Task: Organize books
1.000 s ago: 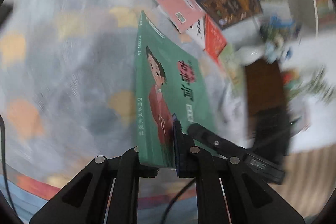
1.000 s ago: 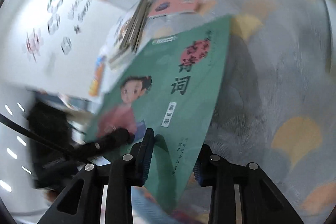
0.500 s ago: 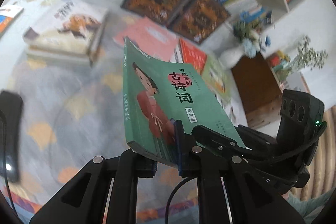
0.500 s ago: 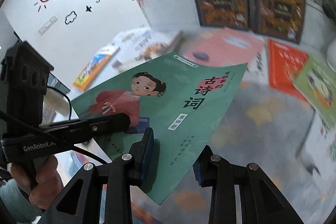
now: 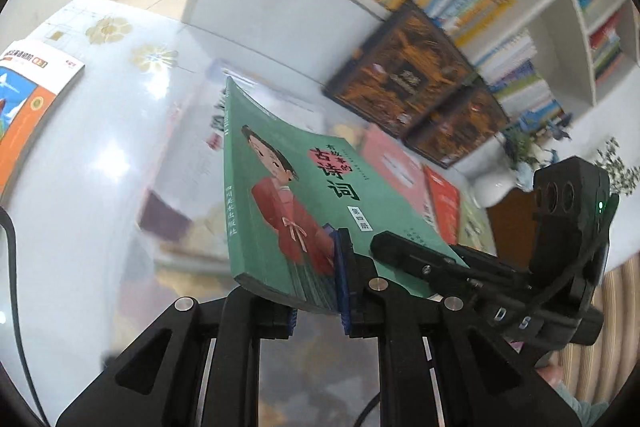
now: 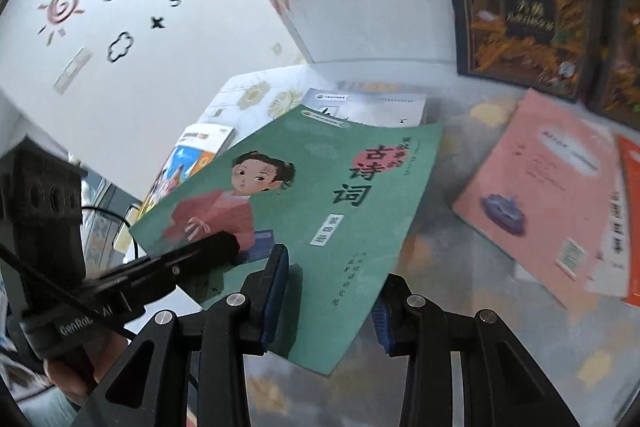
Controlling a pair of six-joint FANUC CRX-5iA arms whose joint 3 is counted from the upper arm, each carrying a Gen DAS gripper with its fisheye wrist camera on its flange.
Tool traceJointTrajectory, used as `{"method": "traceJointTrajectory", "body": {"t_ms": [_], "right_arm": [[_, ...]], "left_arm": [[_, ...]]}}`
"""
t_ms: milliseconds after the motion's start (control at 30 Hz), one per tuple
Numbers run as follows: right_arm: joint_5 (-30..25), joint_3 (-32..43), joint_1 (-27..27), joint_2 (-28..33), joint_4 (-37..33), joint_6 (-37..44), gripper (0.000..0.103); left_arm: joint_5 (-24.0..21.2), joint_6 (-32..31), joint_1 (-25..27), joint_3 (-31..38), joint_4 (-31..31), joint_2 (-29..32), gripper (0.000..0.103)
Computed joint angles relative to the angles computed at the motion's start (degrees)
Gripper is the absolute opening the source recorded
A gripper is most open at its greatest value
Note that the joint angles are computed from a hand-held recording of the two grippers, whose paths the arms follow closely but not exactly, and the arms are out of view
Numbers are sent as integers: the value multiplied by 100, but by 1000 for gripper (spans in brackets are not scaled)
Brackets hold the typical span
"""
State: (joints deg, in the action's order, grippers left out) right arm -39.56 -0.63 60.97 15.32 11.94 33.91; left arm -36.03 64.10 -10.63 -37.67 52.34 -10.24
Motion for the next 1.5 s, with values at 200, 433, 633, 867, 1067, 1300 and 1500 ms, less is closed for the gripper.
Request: {"method": "traceJointTrajectory", "body": {"t_ms": [200,433,633,867,1067,1300,1500], "right_arm": [[-416,648,-93,574,109,-82,36],[-778,1083,-167,930,-190,141,36],[-734,1031,-186,1008,-234,-39,38],[-771,718,-185,716,-528,-97,57],[41,-1297,-73,-613,447,-2154,57],[-165,-2729,-659,-1507,2023,-4181,57],[9,-2625,-1038,-1244,1704,-3396,57]], "left_arm": [[-127,-325,234,249,229,585,17],[-471,-132,707,130,-217,535,23],[-485,252,1092,-221,-503,112,23],[-352,370,837,13,-915,-34,23],[-243,-346,-130,710,-523,526,36],[-324,1436,-1211,2844,-2283,2213,46],[-1250,4229,-1647,4808,-4227,3564,45]]}}
